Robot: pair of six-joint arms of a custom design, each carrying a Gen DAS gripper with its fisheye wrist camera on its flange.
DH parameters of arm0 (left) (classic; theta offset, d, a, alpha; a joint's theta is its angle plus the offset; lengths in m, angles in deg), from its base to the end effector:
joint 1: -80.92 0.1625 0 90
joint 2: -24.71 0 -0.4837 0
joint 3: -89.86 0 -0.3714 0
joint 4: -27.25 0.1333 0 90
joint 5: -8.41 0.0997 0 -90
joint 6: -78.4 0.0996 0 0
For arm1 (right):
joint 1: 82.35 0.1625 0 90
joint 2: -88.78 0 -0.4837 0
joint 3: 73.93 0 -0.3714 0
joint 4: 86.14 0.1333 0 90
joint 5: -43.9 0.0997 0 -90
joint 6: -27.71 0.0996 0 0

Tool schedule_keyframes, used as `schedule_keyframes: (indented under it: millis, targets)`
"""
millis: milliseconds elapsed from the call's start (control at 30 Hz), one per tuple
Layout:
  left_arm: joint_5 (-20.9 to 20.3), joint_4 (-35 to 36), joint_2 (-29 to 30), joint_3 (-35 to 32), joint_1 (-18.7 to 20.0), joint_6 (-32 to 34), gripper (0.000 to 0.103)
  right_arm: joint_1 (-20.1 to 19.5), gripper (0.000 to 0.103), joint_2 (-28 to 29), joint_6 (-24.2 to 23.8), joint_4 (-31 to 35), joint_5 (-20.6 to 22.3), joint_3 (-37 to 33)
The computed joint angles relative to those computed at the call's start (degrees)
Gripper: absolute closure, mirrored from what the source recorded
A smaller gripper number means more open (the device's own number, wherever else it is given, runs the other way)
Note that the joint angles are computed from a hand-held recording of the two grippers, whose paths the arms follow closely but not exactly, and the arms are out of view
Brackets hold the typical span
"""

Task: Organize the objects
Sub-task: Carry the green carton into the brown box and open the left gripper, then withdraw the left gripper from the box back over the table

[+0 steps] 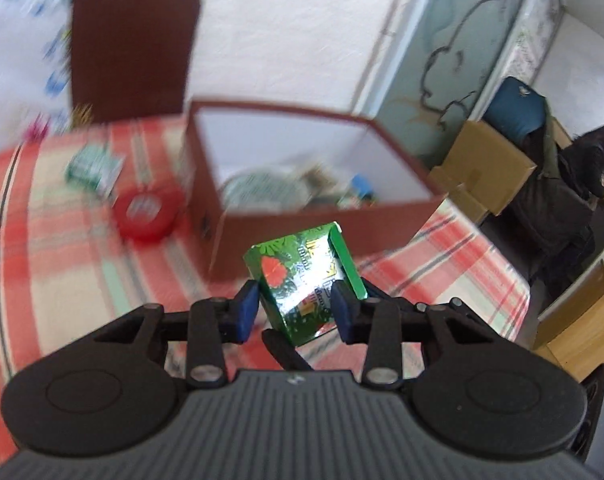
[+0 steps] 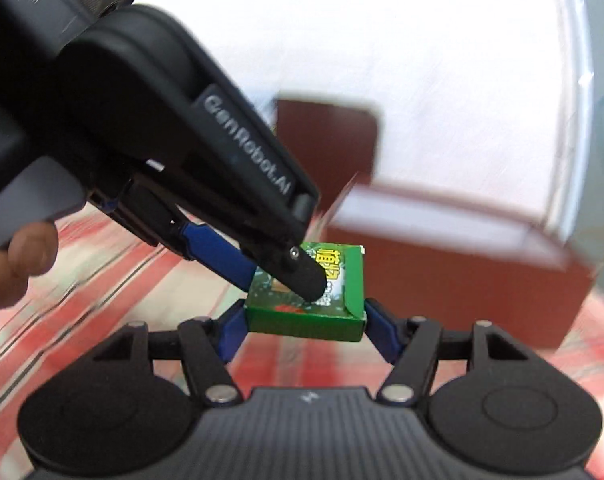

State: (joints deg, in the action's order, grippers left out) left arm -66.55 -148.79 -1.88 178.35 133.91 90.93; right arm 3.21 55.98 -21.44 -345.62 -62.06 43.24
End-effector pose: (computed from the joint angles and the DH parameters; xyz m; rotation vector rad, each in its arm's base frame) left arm -0.3170 -0.6849 0.0044 1.1398 2.6655 -0.6867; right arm 0.0633 -0.5535 0.1461 0.4838 -1.8028 1.4002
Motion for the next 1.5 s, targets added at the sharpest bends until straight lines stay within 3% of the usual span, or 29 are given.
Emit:
schedule_keyframes:
  millis: [133,333,433,500,633,800,1067,1300,1500]
  targets:
    - [-1.4,2.0,4.5,-8.3,-1.4,3.5,0.062,-1.0,0.04,-2.9,-1.2,-0.7,0.2,-3.4]
    - [0.5,8.7,12.9,-23.0,-2.2,6.7,0.06,-3.5,0.04,-6.8,1.3,6.7,-1.2,-10.0]
    - [6.8,9.4,17.0,-28.8,-2.6,8.0,0.059,-4.8,0.037,-6.9,3.0,11.7,-2.8,-14.5]
    - [13.4,8.2,19.1,-31.3,-3.1,9.7,0.059,-5.2,0.018,-6.0,1.9,15.2,-5.7,-18.0]
    - [15.4,8.2,17.1,-28.9,-2.3,7.4,0.058,-6.0,0.021,-6.3,4.9,14.3,-4.2,-16.7]
    - [19.7,1.1,14.1,-22.2,-2.7,9.0,0.053,-5.7,0.023,-6.5,8.5,9.4,-3.6,-12.7]
    - [21.8,-7.2,9.3,-12.3,-2.0,8.7,0.052,-3.8,0.022,-4.6,9.9,0.4,-2.7,-6.3]
    - [26.2,-12.3,6.5,-6.8,-0.7,7.4,0.049,-0.3,0.022,-2.2,5.0,0.4,-1.5,-6.7]
    - [29.2,-13.2,4.9,-5.5,1.7,6.0,0.049,2.4,0.022,0.5,1.6,4.6,-1.5,-8.3]
